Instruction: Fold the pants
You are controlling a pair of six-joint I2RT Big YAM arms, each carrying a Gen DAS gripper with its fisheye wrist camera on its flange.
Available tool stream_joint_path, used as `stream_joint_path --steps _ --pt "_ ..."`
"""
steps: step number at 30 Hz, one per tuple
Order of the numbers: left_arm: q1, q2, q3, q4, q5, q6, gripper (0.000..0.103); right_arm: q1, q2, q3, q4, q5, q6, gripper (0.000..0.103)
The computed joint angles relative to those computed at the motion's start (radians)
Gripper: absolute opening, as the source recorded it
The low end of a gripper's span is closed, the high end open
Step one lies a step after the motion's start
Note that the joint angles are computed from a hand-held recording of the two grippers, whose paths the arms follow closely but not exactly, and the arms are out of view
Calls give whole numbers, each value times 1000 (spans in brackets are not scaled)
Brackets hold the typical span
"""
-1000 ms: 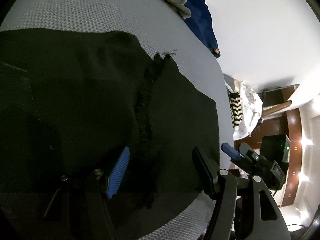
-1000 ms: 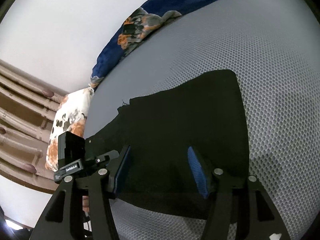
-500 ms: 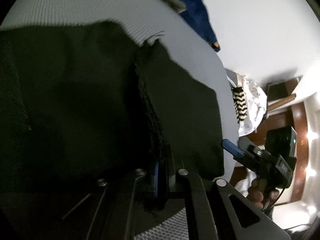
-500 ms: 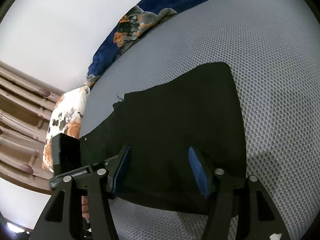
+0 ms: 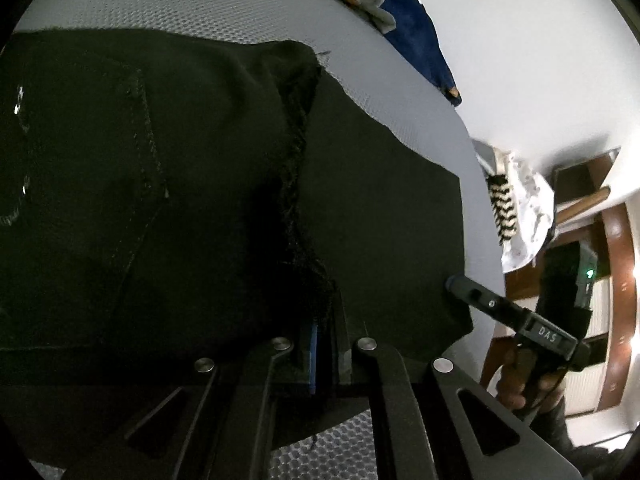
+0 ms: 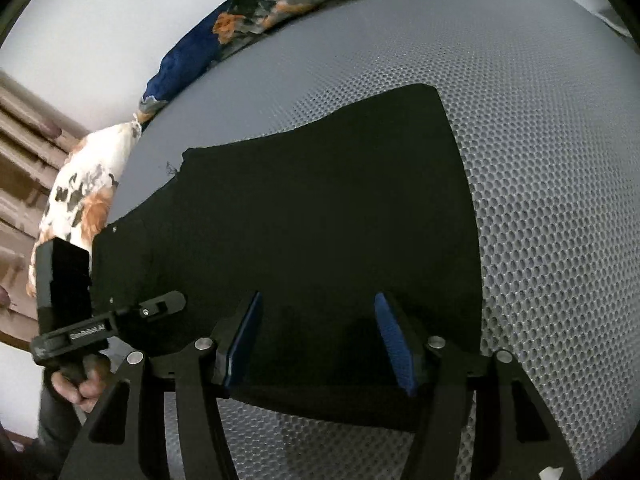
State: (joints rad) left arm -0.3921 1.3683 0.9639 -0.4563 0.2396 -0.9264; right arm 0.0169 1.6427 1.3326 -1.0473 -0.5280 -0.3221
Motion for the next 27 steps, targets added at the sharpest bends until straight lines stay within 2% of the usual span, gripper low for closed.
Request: stream_joint_path --steps 2,5,9,12,19,24,27 --pt "-10 7 32 -62 -33 48 9 8 2 10 -10 20 -17 55" --pt "-28 4 81 -165 -127 98 18 23 -1 24 10 34 -17 55" --pt "-47 -6 123 -198 -273 154 21 40 2 50 91 87 -12 54" --pt "-40 8 157 -206 -315 212 23 51 32 91 135 126 4 48" --pt "-12 152 308 -206 -352 319 23 71 117 187 170 211 16 42" --pt "25 245 375 -261 -312 291 23 73 148 206 158 226 11 42" --pt "25 239 348 -228 -315 298 23 68 149 199 166 206 23 42"
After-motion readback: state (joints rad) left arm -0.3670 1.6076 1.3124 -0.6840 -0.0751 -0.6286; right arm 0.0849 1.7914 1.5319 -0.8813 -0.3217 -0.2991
